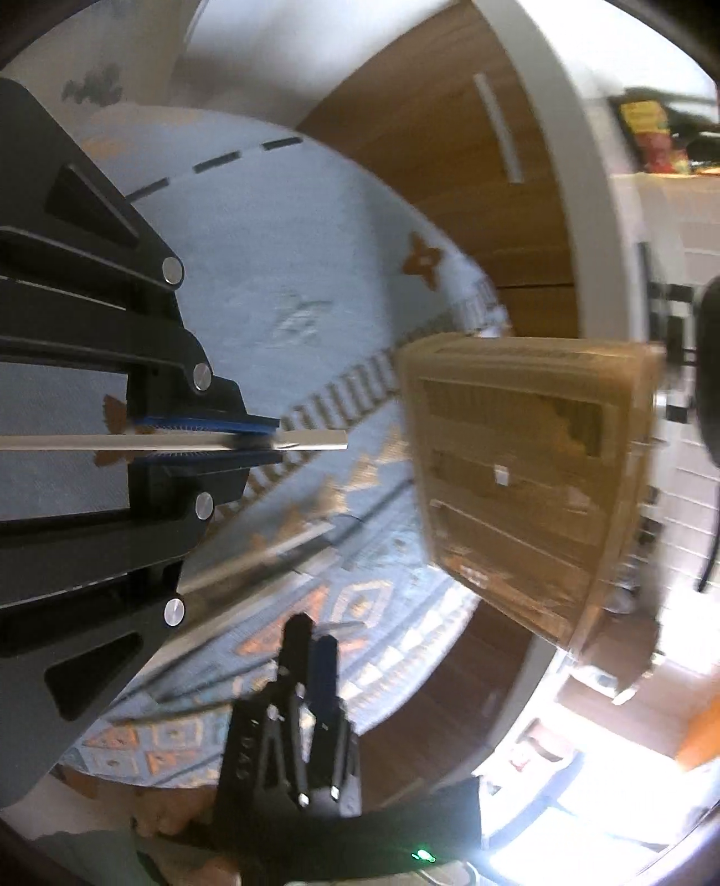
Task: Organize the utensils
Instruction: 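Grasp a wooden chopstick with the left tool while the right tool grasps a clear spoon, then lift the chopstick and spoon toward the beige caddy with both tools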
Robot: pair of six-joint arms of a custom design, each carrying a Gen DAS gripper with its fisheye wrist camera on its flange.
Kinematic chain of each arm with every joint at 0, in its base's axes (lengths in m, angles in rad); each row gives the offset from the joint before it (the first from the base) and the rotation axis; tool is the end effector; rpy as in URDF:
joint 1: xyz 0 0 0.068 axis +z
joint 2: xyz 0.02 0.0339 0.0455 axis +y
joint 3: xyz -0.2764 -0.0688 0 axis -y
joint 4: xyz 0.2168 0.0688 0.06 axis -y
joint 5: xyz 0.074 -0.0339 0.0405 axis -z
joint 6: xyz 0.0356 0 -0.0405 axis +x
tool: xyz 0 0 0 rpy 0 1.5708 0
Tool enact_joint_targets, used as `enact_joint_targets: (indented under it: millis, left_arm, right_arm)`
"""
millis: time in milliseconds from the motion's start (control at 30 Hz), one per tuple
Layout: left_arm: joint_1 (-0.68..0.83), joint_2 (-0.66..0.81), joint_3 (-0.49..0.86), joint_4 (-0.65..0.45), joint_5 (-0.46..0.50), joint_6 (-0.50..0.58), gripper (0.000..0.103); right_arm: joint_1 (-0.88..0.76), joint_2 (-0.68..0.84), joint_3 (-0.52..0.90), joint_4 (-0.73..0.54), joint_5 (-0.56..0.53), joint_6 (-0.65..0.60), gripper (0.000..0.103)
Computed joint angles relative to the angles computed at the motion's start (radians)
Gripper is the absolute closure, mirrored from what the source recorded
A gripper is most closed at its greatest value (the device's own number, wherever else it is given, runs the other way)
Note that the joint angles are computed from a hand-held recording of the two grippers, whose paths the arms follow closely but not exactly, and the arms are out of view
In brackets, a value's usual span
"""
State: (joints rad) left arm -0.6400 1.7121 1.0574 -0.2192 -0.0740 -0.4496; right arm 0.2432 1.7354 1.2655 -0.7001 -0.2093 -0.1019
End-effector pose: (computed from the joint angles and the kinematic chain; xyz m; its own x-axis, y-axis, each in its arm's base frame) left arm 0.2725 -0.1996 0.2188 -0.7962 0.0525 -0.6027 0.2348 0.9450 -0.2279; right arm 0.3168 0.0862 0.2413 -0.8571 -0.3152 -0.4076 -0.4035 0.9025 0.1506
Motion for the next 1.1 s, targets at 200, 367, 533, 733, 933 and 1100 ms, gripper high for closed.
enact_joint_targets:
  millis: [200, 367, 533, 733, 933, 1100]
  left_arm:
    - [-0.01, -0.077, -0.082, 0.133, 0.003, -0.018, 0.099]
    - [-0.014, -0.126, -0.163, 0.264, 0.004, -0.041, 0.099]
    - [-0.034, -0.179, -0.205, 0.348, -0.033, -0.055, 0.099]
    - [-0.076, -0.26, -0.208, 0.43, -0.143, -0.013, 0.099]
    - [-0.106, -0.265, -0.125, 0.519, -0.265, 0.086, 0.099]
    - [-0.103, -0.192, 0.008, 0.581, -0.328, 0.198, 0.099]
  right_arm:
    - [-0.053, -0.166, -0.146, 0.127, -0.099, -0.03, 0.074]
    - [-0.06, -0.281, -0.25, 0.209, -0.129, -0.032, 0.074]
    - [-0.046, -0.357, -0.268, 0.207, -0.154, -0.021, 0.074]
    - [-0.074, -0.442, -0.266, 0.286, -0.213, 0.036, 0.074]
    - [-0.091, -0.442, -0.2, 0.405, -0.24, 0.137, 0.074]
    - [-0.069, -0.389, -0.091, 0.49, -0.173, 0.192, 0.074]
